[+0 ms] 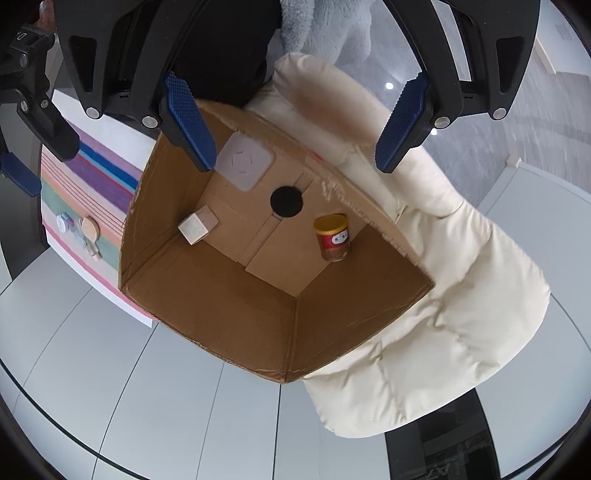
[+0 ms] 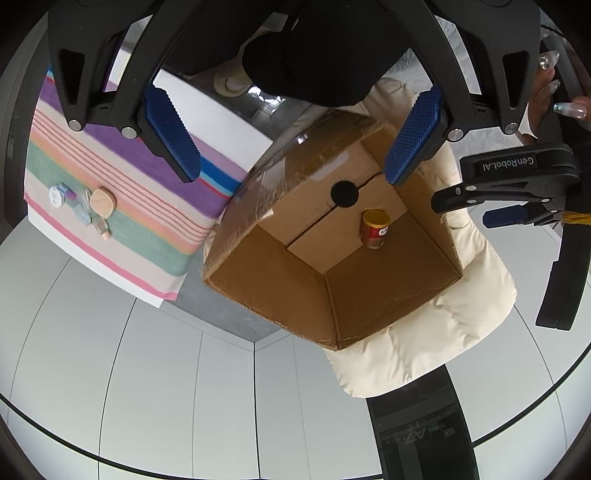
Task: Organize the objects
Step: 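Withdraw both tools from the cardboard box back toward the table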
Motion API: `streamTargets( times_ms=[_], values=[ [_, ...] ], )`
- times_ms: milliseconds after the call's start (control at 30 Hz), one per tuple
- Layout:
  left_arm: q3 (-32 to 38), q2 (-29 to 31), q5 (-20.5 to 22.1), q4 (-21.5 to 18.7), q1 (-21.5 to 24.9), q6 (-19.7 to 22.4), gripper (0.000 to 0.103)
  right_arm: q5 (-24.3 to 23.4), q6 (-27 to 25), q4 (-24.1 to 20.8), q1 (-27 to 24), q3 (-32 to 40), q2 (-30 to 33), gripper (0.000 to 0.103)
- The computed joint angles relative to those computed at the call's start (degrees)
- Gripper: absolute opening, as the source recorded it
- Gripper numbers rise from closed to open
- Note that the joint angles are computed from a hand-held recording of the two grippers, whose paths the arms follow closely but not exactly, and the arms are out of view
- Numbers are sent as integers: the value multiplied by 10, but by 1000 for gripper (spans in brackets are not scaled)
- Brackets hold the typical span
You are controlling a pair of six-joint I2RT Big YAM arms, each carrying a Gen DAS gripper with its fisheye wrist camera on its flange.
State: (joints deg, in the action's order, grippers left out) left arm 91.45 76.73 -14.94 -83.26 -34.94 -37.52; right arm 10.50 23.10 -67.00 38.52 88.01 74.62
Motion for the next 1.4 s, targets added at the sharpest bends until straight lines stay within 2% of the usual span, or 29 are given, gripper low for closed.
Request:
streamTargets(
  times_ms=[367, 667, 1000, 1400],
  values=[
    [7, -2, -21, -2, -27, -2, 89, 20, 8, -7, 16, -19, -31, 101],
    [42, 33, -20, 7, -49, 17, 89, 42, 21, -16, 0, -37, -57, 101],
    [127, 111, 4, 14, -90, 57, 89, 57, 44, -43, -52, -73, -106, 101],
    [279, 230, 20, -8, -155, 104, 89, 50, 60, -83, -153, -130, -195, 101]
  ],
)
